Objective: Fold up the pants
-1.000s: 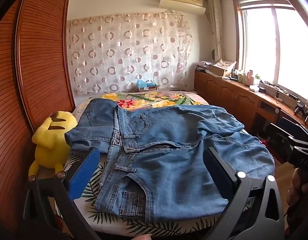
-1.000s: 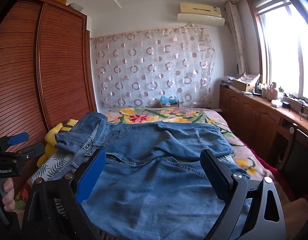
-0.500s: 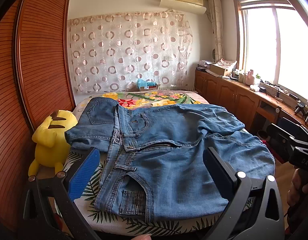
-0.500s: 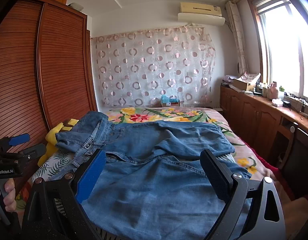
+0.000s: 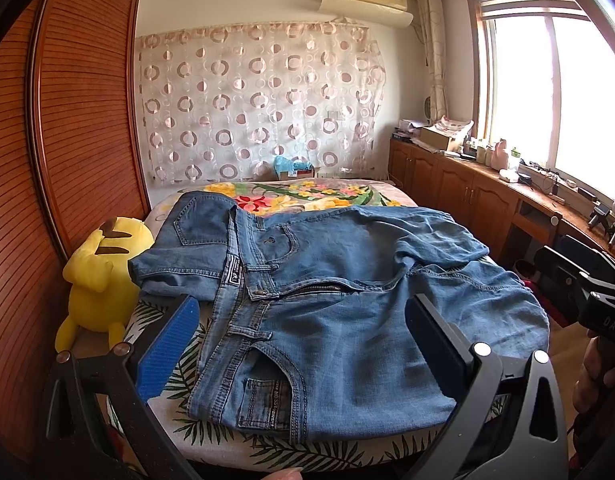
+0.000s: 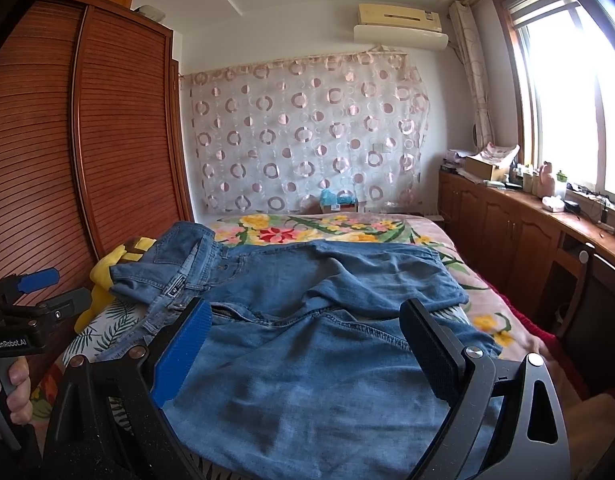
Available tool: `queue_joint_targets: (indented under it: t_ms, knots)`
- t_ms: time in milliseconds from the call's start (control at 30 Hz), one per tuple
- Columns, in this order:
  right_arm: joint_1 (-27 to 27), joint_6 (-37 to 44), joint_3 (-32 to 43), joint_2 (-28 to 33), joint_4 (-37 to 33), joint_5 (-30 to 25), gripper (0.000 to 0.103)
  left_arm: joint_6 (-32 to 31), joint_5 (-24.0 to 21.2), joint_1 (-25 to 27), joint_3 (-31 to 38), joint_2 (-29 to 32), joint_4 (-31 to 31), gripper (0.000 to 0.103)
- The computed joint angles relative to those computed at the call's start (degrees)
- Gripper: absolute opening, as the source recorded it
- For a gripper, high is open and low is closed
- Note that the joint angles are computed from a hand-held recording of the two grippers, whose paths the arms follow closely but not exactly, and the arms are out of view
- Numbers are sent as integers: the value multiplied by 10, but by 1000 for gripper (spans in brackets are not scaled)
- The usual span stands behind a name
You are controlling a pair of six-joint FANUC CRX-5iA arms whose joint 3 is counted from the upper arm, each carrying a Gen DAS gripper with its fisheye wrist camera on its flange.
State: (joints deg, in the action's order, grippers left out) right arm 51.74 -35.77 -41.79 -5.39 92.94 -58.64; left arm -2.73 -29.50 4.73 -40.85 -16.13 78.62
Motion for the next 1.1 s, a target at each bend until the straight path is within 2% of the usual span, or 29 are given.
queue_joint_targets:
  t_ms: [1100]
  knots:
    - [0, -3, -2, -1, 3, 0, 95, 11, -4, 3, 5, 2, -11, 103]
